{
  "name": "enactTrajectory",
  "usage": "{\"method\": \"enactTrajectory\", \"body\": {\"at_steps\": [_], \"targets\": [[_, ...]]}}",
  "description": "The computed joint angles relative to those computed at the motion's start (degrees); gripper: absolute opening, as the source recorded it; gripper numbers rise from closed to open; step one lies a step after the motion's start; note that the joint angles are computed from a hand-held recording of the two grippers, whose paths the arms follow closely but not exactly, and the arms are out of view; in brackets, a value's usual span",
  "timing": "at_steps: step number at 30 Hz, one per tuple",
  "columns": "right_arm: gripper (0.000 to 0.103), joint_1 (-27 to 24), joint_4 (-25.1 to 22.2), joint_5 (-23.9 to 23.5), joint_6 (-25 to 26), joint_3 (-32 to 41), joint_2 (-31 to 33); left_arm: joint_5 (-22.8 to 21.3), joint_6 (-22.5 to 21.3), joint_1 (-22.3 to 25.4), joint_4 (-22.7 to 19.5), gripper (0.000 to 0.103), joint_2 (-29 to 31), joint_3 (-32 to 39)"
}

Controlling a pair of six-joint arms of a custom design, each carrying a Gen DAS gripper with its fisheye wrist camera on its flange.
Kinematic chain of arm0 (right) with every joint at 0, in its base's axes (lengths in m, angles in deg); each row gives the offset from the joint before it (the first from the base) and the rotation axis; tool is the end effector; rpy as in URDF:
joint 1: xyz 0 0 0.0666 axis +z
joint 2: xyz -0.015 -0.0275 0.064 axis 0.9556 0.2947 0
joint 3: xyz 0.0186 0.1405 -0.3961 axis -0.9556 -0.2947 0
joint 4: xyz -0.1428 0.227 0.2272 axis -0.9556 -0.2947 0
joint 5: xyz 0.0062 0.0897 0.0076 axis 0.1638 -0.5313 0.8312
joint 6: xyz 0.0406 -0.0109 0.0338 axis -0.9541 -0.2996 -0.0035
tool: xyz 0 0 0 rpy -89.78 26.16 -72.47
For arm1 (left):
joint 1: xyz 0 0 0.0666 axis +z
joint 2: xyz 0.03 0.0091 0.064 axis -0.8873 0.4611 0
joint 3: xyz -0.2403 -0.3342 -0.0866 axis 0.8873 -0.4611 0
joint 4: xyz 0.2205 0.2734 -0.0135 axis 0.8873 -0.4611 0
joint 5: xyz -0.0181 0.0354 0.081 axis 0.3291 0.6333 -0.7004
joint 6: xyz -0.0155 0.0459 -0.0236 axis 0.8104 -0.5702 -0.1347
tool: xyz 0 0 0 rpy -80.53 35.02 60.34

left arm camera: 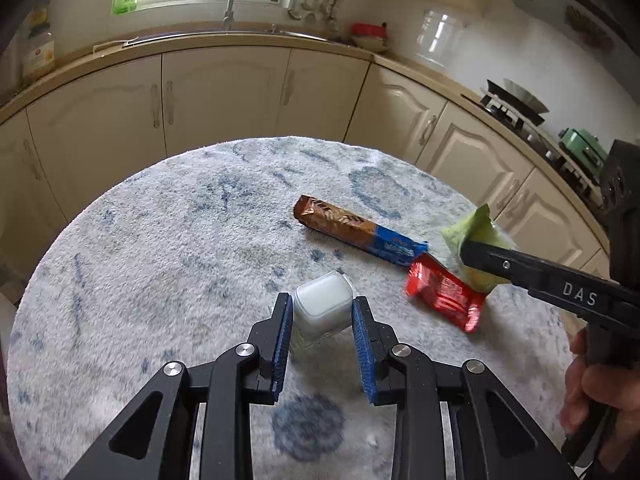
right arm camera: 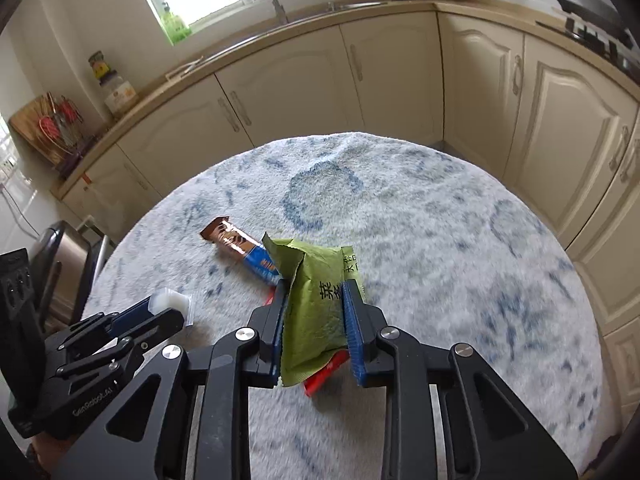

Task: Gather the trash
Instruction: 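Grasp the white cup with left tool while right tool grasps green packet, then carry the white cup and green packet with both tools over the bin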

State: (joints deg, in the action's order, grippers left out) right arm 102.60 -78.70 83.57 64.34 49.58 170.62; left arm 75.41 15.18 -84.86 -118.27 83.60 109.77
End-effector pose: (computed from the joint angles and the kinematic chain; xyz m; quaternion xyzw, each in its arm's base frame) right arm 0.4129 0.2397 0.5591 -0.1132 0.9418 0.1726 0.2654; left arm 0.2601 -0.1048 0.5859 -0.0318 0.9281 -0.1202 0.3511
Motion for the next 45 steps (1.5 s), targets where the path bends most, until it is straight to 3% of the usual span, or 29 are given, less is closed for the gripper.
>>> {"method": "enactTrajectory", "body": {"at_steps": [12,22,27,31,35,39,45], "targets": [[0.02,2.63,-0.51,1.03,-2.73,-5.66,-9.85,-8.43,4.08,-12.46,-5.46,0.026,-5.02,4.34],[0.02,1.11,-0.93,2.32,-4.63,-9.19,-18.34,-21.64,10.94,-31.05,-12.33,0.026,-3.55,12.81],[0.02,-3.27,-2.78,2.85,-3.74,-8.63,-23.32,-25.57,10.49,-39.42,-12.56,0.026,0.77,19.11],[0.02,-9.67,-5.33,2.89,-1.47,-7.85,-26.91,-26.53,9.31,-45.54,-11.61,0.026,5.89,24.09],[0.02,-19.17,-8.23,2.01,1.94,-7.72,-30.39,-25.33,7.46,-49.56,-9.94,0.026,11.57,28.91],[0.02,-33.12,-11.44,-1.89,8.09,-8.46,-33.02,-21.38,6.17,-51.61,-8.53,0.026,17.51,33.42],[0.02,-56.27,-14.64,-11.76,19.64,-12.01,-34.03,-13.16,5.79,-52.11,-7.54,0.026,26.06,38.62]]}}
